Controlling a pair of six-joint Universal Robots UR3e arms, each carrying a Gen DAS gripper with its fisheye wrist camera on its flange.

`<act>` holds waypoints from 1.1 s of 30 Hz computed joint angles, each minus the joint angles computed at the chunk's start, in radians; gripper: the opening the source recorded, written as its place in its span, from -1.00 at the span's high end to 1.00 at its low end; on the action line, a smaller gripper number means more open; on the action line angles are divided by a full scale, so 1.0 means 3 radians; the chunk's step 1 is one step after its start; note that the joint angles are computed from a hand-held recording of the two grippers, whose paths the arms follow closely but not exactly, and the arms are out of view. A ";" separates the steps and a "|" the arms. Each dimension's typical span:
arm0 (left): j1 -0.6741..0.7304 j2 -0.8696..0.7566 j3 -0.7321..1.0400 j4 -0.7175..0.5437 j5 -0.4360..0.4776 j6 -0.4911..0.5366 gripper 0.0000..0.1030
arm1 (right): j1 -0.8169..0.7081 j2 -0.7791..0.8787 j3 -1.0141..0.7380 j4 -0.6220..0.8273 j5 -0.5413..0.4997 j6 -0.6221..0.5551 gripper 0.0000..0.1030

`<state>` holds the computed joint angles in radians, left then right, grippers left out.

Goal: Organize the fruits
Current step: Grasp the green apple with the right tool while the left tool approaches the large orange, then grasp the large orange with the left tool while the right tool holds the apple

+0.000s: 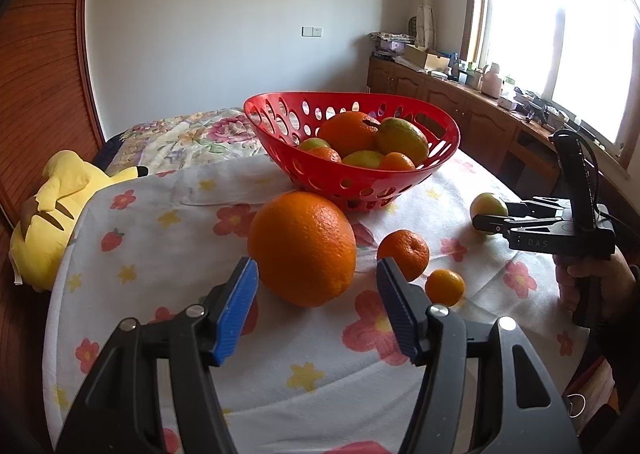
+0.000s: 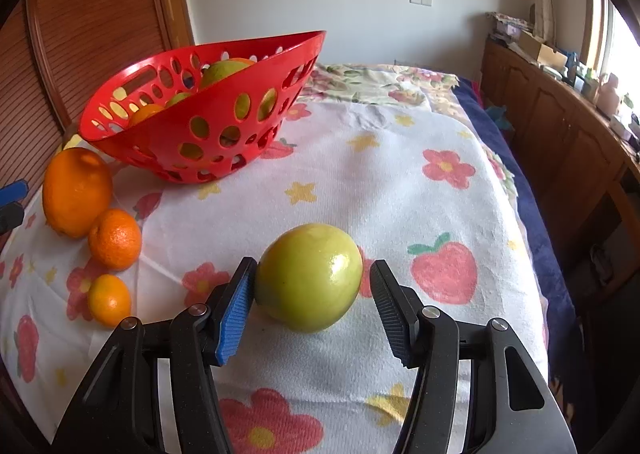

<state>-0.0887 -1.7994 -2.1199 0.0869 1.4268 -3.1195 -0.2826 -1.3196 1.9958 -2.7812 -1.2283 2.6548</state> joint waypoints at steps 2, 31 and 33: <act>-0.0001 -0.0006 0.0008 -0.0005 -0.0001 -0.0005 -0.21 | -0.0006 -0.0005 -0.0008 0.0042 0.0035 -0.0026 -0.03; -0.0013 -0.0381 0.0588 -0.0245 0.0102 -0.0012 -0.31 | -0.0095 -0.0895 0.0920 0.0113 0.0417 -0.0277 -0.03; -0.0016 -0.0418 0.0687 -0.0300 0.0115 -0.0017 -0.31 | -0.0088 -0.0914 0.0962 0.0094 0.0416 -0.0272 -0.03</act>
<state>-0.0934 -1.9250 -1.9140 -0.0031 1.4612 -3.1245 -0.3091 -1.5937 2.2844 -2.7528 -1.1035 2.5732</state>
